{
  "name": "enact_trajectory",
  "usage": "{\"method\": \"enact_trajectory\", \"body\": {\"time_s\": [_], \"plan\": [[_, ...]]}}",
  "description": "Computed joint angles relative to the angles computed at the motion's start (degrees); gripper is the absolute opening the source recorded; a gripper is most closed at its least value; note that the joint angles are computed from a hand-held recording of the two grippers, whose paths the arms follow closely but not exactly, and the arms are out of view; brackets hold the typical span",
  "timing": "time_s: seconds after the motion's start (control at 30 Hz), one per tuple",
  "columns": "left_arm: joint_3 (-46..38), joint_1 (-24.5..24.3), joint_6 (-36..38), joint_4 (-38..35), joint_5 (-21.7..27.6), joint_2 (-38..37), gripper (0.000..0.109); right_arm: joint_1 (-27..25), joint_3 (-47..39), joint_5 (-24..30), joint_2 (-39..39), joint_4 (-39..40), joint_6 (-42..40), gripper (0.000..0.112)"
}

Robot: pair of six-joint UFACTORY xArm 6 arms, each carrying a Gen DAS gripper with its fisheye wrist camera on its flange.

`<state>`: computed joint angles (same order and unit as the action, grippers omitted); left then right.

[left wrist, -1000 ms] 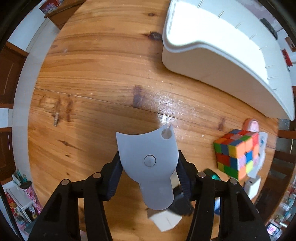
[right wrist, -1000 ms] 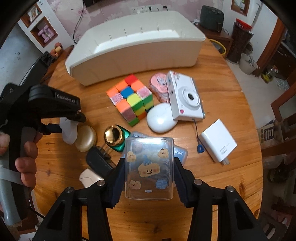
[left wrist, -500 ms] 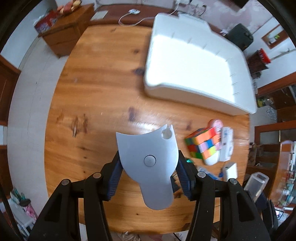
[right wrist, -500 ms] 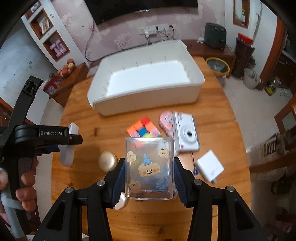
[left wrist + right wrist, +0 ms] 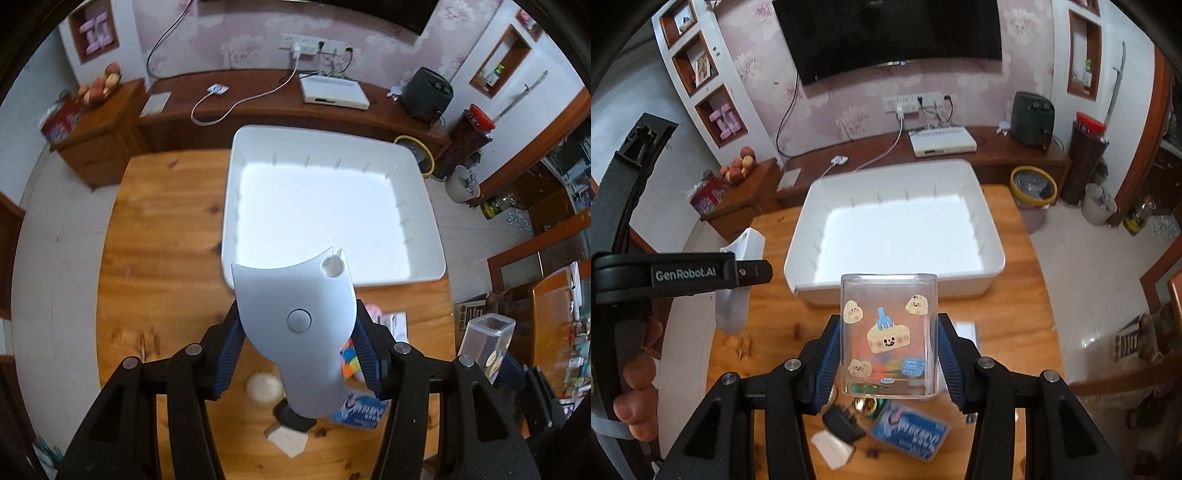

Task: Organize rigid objects
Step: 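Carry the white scraper and clear sticker box into the white bin and release both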

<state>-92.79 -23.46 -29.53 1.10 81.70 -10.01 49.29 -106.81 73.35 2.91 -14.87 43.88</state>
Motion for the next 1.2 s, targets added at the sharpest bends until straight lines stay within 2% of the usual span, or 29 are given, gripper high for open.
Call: {"method": "enact_trajectory", "body": {"time_s": [0.23, 0.5, 0.8, 0.97, 1.1, 1.2], "plan": [[-5.5, 1.0, 1.8, 1.3, -1.3, 6.6, 0.058, -3.6, -5.0, -1.3, 4.1, 0.5, -3.2, 0.050], [-6.1, 2.2, 2.6, 2.2, -4.0, 11.0, 0.059, -7.7, -6.9, -3.5, 7.8, 5.1, -5.5, 0.050], [-7.1, 2.9, 5.0, 3.9, -6.5, 18.0, 0.059, -10.1, -18.9, 3.4, 21.0, 5.7, -7.3, 0.050], [-8.5, 2.4, 6.8, 5.7, -6.1, 21.6, 0.059, -10.0, -29.4, 10.1, 30.2, 4.9, -8.3, 0.050], [-9.0, 2.3, 7.7, 6.9, -4.8, 23.6, 0.059, -9.9, -34.2, 13.2, 34.4, 5.5, -9.6, 0.050], [-8.7, 2.3, 8.1, 6.9, -4.2, 23.9, 0.059, -9.6, -42.1, 18.7, 39.5, 5.0, -11.1, 0.050]]}}
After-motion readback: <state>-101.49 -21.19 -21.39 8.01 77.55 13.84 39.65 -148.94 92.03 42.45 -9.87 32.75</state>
